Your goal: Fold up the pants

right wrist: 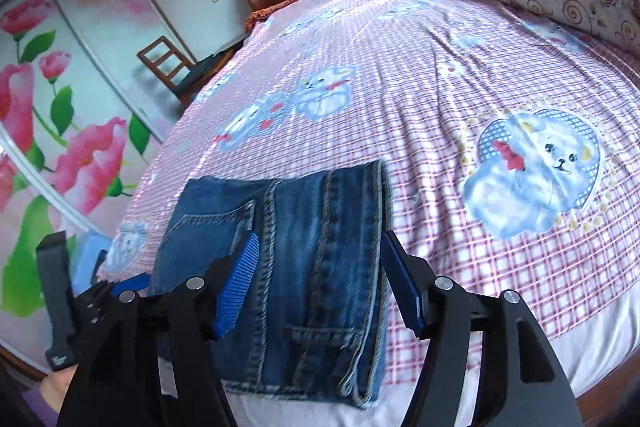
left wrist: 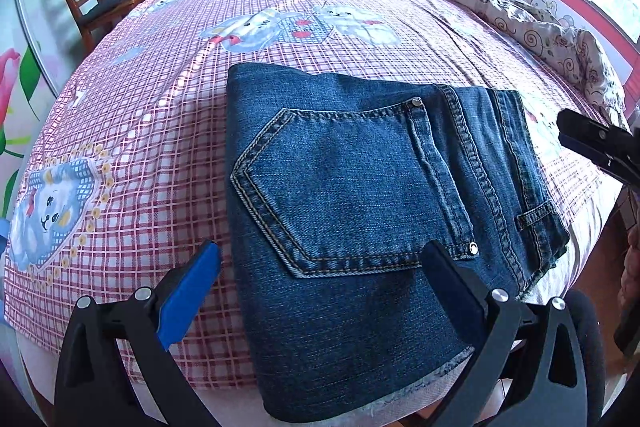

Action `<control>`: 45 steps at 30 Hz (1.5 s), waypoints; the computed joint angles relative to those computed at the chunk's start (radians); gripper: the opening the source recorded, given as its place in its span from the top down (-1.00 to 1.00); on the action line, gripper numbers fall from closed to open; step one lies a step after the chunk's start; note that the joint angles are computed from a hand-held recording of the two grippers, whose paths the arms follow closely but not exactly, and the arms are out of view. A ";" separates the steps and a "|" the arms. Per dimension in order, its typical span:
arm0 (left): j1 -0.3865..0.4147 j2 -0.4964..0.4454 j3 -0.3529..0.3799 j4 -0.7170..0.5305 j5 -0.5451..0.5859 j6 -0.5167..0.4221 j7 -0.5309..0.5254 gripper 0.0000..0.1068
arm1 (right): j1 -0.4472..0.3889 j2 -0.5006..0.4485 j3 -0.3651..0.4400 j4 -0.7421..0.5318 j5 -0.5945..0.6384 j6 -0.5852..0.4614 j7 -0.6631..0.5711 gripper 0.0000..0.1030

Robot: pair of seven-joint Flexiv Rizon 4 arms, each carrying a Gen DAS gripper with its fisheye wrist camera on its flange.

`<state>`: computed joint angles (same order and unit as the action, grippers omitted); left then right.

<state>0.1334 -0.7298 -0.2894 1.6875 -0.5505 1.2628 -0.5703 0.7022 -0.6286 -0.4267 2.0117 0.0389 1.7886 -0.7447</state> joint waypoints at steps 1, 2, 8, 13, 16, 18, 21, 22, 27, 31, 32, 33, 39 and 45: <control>-0.005 -0.001 0.006 -0.004 0.003 -0.006 -0.009 -0.88 | -0.012 -0.003 0.003 -0.012 -0.005 -0.023 0.003 -0.21; -0.015 -0.002 0.018 -0.010 0.009 -0.011 -0.022 -0.88 | -0.028 -0.004 0.019 -0.022 -0.009 -0.023 0.009 -0.21; -0.066 -0.007 0.084 -0.040 0.083 0.004 -0.080 -0.88 | -0.050 0.012 0.107 -0.002 -0.004 0.015 -0.007 -0.21; -0.070 0.001 0.094 -0.053 0.118 0.019 -0.117 -0.88 | -0.126 -0.039 0.206 -0.008 -0.023 0.004 0.035 -0.22; -0.072 0.001 0.095 -0.064 0.135 0.027 -0.128 -0.88 | -0.116 -0.042 0.198 -0.006 -0.019 0.018 0.032 -0.29; -0.088 -0.009 0.112 -0.086 0.152 0.009 -0.148 -0.88 | -0.110 -0.039 0.193 -0.006 -0.027 0.005 0.024 -0.34; -0.100 -0.023 0.122 -0.100 0.177 0.007 -0.157 -0.88 | -0.087 -0.039 0.167 -0.006 -0.035 -0.008 0.023 -0.34; -0.104 -0.028 0.126 -0.104 0.186 0.004 -0.160 -0.88 | -0.090 -0.041 0.170 -0.005 -0.036 -0.002 0.023 -0.34; -0.105 -0.042 0.126 -0.108 0.204 -0.002 -0.173 -0.88 | -0.105 -0.044 0.188 -0.008 -0.028 0.013 0.025 -0.34; -0.097 -0.048 0.114 -0.110 0.202 -0.006 -0.173 -0.88 | -0.105 -0.046 0.187 -0.010 -0.026 0.014 0.022 -0.34; -0.097 -0.048 0.114 -0.110 0.205 -0.005 -0.171 -0.88 | -0.102 -0.046 0.185 -0.008 -0.024 0.015 0.021 -0.34; -0.098 -0.048 0.115 -0.110 0.208 -0.004 -0.170 -0.88 | -0.102 -0.046 0.185 -0.009 -0.023 0.015 0.021 -0.34; -0.076 -0.049 0.085 -0.102 0.196 -0.003 -0.139 -0.81 | -0.082 -0.050 0.167 -0.016 -0.022 0.005 0.017 -0.48; -0.036 -0.042 0.032 -0.074 0.153 0.016 -0.079 -0.07 | -0.093 -0.050 0.178 -0.022 -0.026 0.008 0.025 -0.50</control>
<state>0.0975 -0.7718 -0.2570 1.6139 -0.3980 1.2792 -0.6492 0.6094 -0.6790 -0.2486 1.9894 0.0129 1.7965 -0.7193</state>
